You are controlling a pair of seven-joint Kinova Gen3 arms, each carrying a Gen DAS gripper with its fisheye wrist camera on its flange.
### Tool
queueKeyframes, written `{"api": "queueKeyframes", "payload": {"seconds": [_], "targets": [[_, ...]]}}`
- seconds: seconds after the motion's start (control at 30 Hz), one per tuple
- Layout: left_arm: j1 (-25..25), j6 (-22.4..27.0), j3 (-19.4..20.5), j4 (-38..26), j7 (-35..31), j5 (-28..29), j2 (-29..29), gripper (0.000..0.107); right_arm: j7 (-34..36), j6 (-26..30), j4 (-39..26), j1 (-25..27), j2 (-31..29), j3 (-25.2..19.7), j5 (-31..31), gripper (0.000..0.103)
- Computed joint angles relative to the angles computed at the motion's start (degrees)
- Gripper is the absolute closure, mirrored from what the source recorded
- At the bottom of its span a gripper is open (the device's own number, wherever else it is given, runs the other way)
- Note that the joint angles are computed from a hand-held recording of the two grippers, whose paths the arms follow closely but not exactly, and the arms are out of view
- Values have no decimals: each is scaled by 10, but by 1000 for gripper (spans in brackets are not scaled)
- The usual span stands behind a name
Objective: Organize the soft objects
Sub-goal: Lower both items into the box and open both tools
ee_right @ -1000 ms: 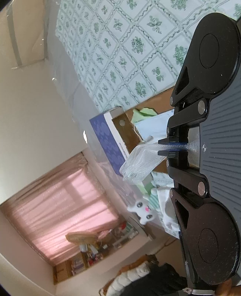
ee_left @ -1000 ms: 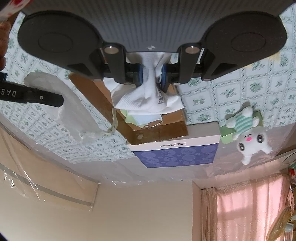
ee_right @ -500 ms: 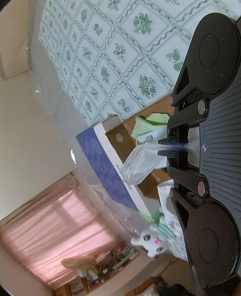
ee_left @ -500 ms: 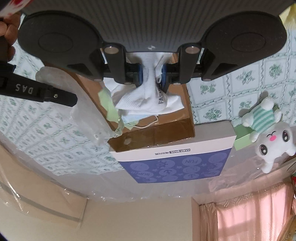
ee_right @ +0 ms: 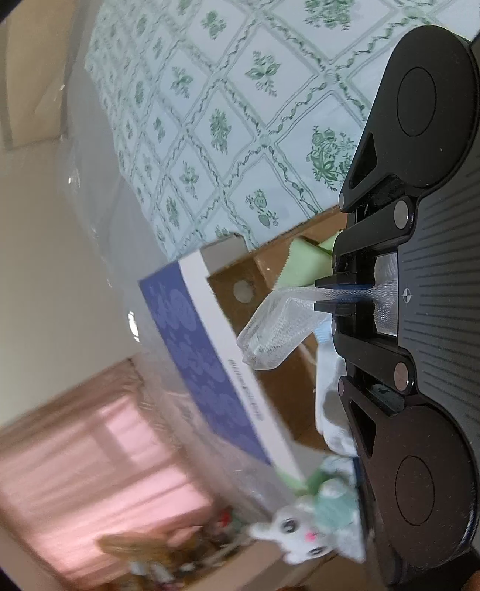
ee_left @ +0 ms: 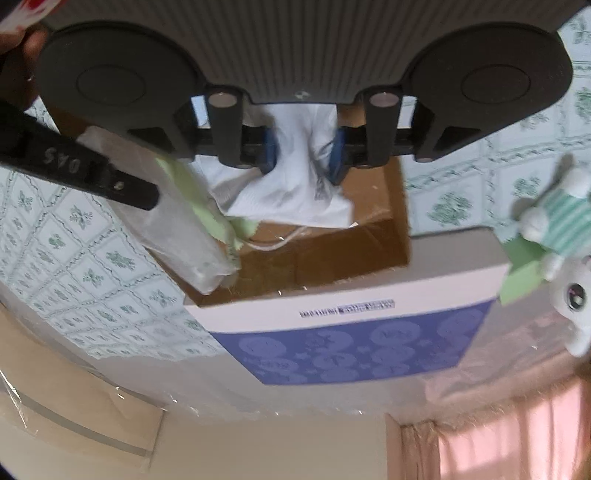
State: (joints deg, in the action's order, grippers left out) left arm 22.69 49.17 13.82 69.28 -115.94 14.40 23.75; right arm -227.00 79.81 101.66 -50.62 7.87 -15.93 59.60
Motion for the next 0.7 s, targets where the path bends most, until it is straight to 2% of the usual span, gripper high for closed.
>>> {"api": "queueKeyframes", "payload": {"seconds": [0.03, 0.1, 0.13, 0.17, 0.4, 0.7], "targets": [[-7, 5, 6, -2, -10, 8, 4, 68, 23, -3, -6, 4, 2, 1, -10, 95], [-9, 4, 8, 3, -22, 12, 4, 58, 52, -1, -12, 3, 7, 0, -15, 72], [-9, -6, 8, 13, -30, 12, -1, 59, 57, 4, -12, -1, 10, 0, -14, 51], [-9, -18, 8, 25, -37, 11, -7, 56, 55, 17, -15, -7, 14, 0, -12, 45], [-32, -12, 15, 46, -76, 37, -29, 49, 75, 24, -12, -25, -1, -10, -9, 41], [-48, 15, 5, 81, -104, 56, -79, 49, 53, 69, -36, -64, -8, -35, -12, 40]]}}
